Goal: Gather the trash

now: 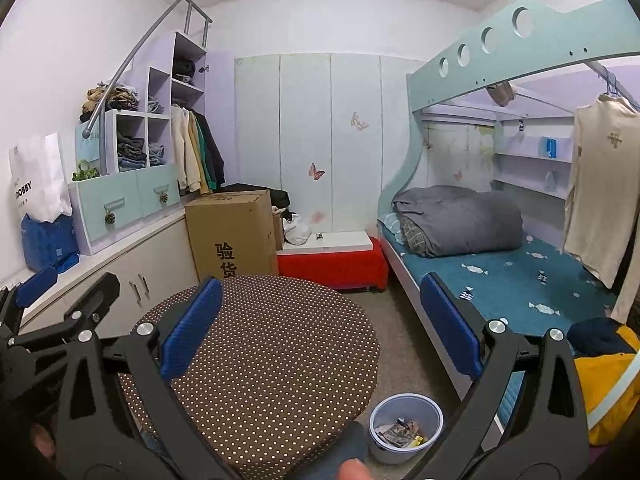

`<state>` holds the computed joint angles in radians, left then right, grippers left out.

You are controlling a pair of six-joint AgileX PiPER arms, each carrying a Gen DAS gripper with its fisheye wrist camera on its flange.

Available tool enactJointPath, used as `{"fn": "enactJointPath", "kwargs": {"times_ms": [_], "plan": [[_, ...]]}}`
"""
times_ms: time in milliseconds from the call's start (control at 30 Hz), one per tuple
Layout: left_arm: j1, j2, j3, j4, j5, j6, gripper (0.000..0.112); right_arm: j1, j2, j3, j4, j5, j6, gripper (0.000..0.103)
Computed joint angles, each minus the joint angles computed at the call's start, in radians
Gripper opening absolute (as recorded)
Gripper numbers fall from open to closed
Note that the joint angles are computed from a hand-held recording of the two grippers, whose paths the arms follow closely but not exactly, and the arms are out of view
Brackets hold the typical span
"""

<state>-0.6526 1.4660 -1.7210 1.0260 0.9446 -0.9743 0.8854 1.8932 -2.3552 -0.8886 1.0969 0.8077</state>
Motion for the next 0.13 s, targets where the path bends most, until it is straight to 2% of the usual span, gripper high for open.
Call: {"fn": "enactJointPath", "kwargs": {"times_ms": [133], "plan": [[-0.003,0.008,-0.01,0.006,0.017,-0.006,0.099,-0.002,0.006,-0.008,0.007,0.001,-0.009,0.097]]}}
